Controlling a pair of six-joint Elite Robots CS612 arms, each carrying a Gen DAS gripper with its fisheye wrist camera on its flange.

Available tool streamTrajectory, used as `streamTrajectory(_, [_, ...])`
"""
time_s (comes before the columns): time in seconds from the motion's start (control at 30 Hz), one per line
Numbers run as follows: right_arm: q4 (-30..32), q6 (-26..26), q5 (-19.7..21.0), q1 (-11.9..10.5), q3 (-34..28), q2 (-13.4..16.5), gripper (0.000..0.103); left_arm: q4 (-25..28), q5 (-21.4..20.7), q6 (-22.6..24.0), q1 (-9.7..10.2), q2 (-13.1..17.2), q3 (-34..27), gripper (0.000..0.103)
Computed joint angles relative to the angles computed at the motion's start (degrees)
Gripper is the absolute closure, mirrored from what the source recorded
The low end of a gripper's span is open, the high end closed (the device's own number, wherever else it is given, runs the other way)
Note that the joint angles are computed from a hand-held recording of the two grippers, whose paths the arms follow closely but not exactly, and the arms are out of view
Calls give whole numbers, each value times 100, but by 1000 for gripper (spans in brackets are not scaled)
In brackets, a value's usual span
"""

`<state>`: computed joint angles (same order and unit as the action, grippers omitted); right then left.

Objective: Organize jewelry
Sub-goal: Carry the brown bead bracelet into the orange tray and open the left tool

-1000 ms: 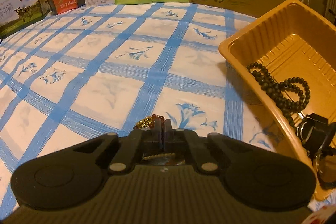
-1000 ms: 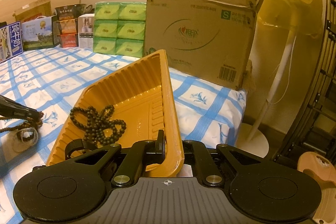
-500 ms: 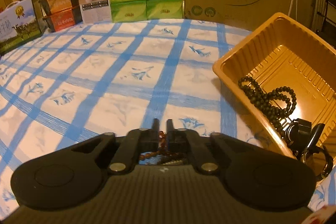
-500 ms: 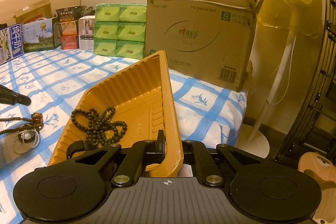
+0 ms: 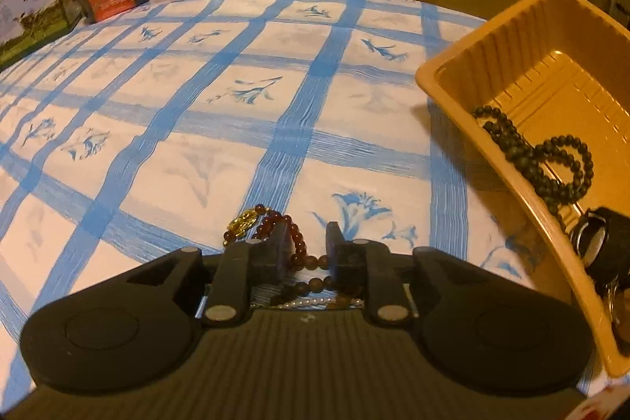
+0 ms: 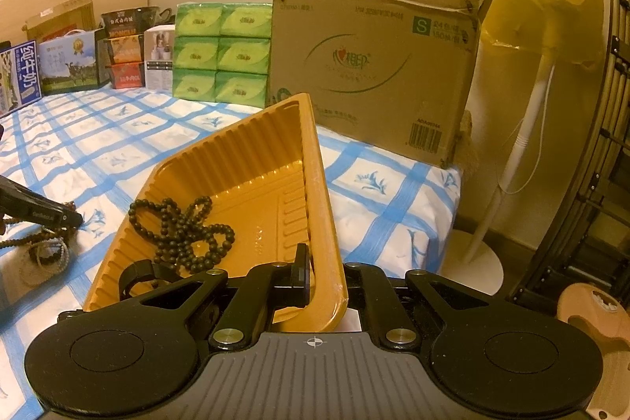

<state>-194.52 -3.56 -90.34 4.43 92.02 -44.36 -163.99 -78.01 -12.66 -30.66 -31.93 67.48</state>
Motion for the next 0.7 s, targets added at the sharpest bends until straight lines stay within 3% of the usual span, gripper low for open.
streamTrajectory(0.03, [-2,-3,-2,2,-3,3,97,13,22,45,-4,-12,11,99])
streamTrajectory(0.33, [-3,-7,22,-1,-11,0,97,-558,65,220,47,-298,361,99])
streamTrajectory(0.7, [-62,-24,24,24,-20,-4,97,-1179,-306,436,119,-667,466,99])
